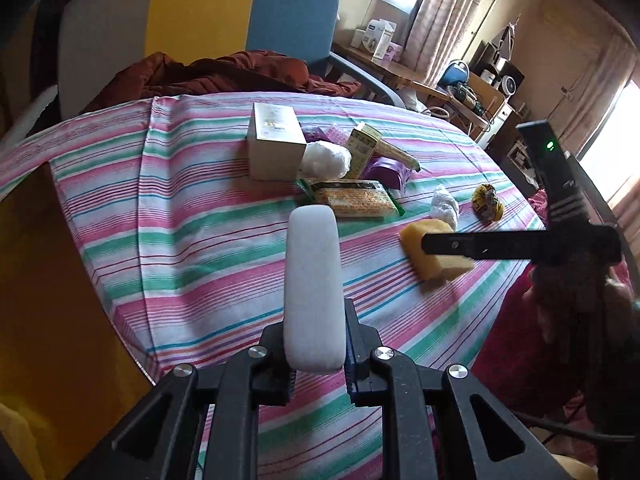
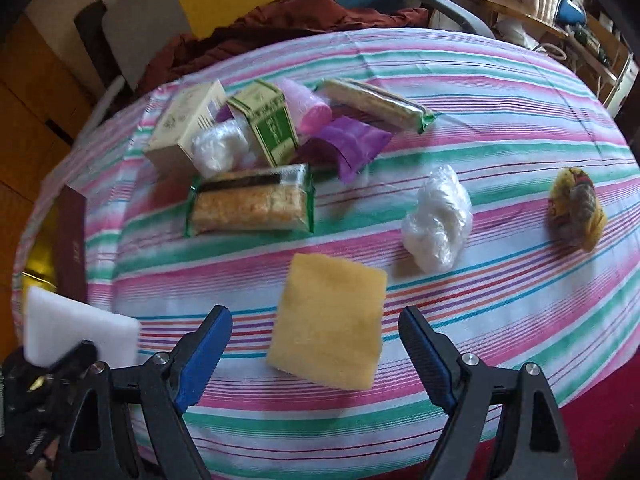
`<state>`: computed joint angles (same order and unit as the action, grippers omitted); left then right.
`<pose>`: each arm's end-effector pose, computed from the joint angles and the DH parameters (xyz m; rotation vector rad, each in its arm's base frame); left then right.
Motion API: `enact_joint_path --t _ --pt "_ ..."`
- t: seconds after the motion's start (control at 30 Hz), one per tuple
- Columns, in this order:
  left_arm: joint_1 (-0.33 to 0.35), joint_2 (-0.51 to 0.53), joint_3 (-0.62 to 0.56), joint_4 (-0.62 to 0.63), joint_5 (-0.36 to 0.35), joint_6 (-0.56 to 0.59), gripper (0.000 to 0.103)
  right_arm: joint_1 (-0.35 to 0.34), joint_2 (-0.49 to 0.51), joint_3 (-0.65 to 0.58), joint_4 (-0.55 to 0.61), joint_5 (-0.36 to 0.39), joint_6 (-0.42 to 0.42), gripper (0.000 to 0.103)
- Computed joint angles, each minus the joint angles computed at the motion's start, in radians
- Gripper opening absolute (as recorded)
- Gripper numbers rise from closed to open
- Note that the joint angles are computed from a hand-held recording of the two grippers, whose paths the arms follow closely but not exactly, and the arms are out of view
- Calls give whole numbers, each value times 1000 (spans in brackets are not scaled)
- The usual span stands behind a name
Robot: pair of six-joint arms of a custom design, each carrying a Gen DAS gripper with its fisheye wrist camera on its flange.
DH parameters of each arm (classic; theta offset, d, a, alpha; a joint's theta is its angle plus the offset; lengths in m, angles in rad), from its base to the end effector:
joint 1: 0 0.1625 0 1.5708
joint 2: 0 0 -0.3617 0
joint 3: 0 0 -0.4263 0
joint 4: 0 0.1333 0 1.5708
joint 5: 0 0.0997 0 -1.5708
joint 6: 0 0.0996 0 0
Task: Organize objects
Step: 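Carry the white and yellow sponges to the gold tray and release them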
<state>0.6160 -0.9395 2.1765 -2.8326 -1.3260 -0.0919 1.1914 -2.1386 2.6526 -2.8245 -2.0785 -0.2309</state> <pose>-0.2806 -0.3915 -0.0424 1.2231 2.6674 -0.2119 -0.0356 -0.3185 0.2608 -0.4122 -2.3381 0.6894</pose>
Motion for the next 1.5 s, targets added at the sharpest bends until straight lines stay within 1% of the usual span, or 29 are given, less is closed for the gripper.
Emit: enact_joint_path --t 0.07,0.1,0.13,0.17,0.2,0.27,0.37,0.43,0.5,0.63,0.8,0.97,1.1,1.27,1.37,1.5 --pt "-2 -11 11 -10 -1 1 19 -6 20 2 -6 -7 -12 86" --pt "-3 -15 14 -12 -1 1 19 -8 29 2 -3 -9 -17 79" --pt "-5 -20 19 -16 0 1 19 -5 42 4 -13 -19 -22 69" --pt "-7 -24 22 -20 0 2 19 15 75 8 -63 -64 -28 57" --pt "-8 -31 26 -24 -1 3 19 32 96 11 -102 -95 -39 56" --pt "-10 -49 37 -31 2 3 19 55 69 25 -102 -70 -54 56" --pt "-14 -86 56 -37 17 -6 19 174 141 24 -219 -169 -89 56" --pt "-16 -115 71 -45 32 -15 19 250 178 16 -268 -201 -108 56" --pt "-17 -149 89 -53 51 -25 19 330 238 -1 -329 -240 -132 56" --pt "-10 -224 120 -60 106 -45 19 466 378 -56 -419 -288 -156 56" --pt "12 -315 160 -62 185 -68 19 584 555 -131 -499 -316 -192 56" --pt "47 -381 189 -63 250 -89 19 670 690 -196 -529 -334 -222 56" --pt "72 -419 206 -60 283 -102 19 712 768 -232 -547 -336 -255 56" --pt "93 -465 231 -60 311 -110 19 747 856 -277 -567 -343 -289 56" --pt "112 -483 234 -58 321 -111 19 763 890 -296 -557 -340 -288 56" --pt "133 -500 238 -57 333 -113 19 769 932 -325 -554 -333 -304 56"
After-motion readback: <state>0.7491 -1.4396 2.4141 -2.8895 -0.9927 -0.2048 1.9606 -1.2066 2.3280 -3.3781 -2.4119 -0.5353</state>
